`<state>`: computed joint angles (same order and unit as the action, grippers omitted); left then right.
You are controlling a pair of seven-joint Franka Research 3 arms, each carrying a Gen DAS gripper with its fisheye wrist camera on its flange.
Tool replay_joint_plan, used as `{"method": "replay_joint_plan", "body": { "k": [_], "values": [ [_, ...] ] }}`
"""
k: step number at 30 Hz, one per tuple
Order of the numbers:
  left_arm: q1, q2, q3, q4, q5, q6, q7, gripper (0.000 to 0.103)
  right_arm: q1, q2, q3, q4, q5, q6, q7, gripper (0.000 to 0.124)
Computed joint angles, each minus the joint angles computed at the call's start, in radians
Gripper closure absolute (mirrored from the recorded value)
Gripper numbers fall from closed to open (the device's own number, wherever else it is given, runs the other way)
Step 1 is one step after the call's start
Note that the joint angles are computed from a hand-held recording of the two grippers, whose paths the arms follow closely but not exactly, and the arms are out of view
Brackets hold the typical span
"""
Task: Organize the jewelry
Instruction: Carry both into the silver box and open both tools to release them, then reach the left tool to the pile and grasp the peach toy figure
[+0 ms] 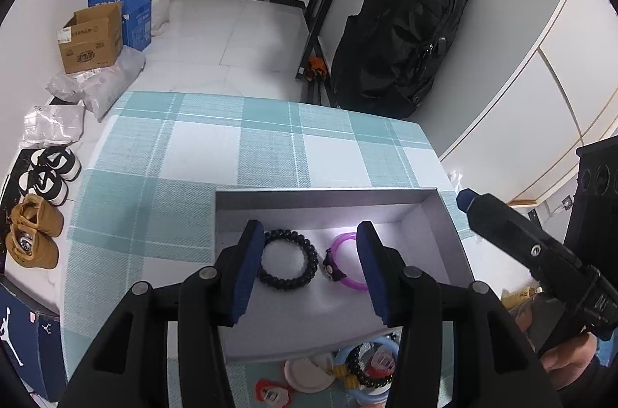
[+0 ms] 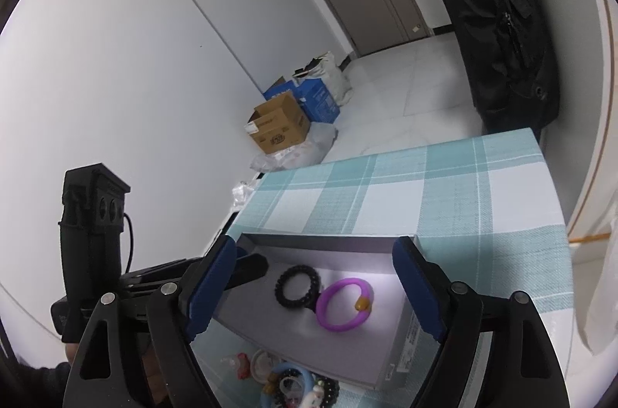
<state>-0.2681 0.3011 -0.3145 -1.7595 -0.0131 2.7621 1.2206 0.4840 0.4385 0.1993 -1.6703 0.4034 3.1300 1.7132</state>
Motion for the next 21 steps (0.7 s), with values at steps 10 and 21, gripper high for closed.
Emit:
{"method": "replay_joint_plan", "body": {
  "k": [10, 21],
  "values": [
    [-0.049, -0.089, 0.058, -0.104, 0.163, 0.032, -0.159, 0.058, 0.072, -0.061, -0.079, -0.082, -0.045, 0.036, 0.041, 0.037],
    [-0.07, -0.174, 0.071, -0.191, 0.32, 0.022, -0.327, 0.041, 0.247, -0.142, -0.27, -0.198, -0.175, 0.058, 0.193, 0.024]
  ]
}}
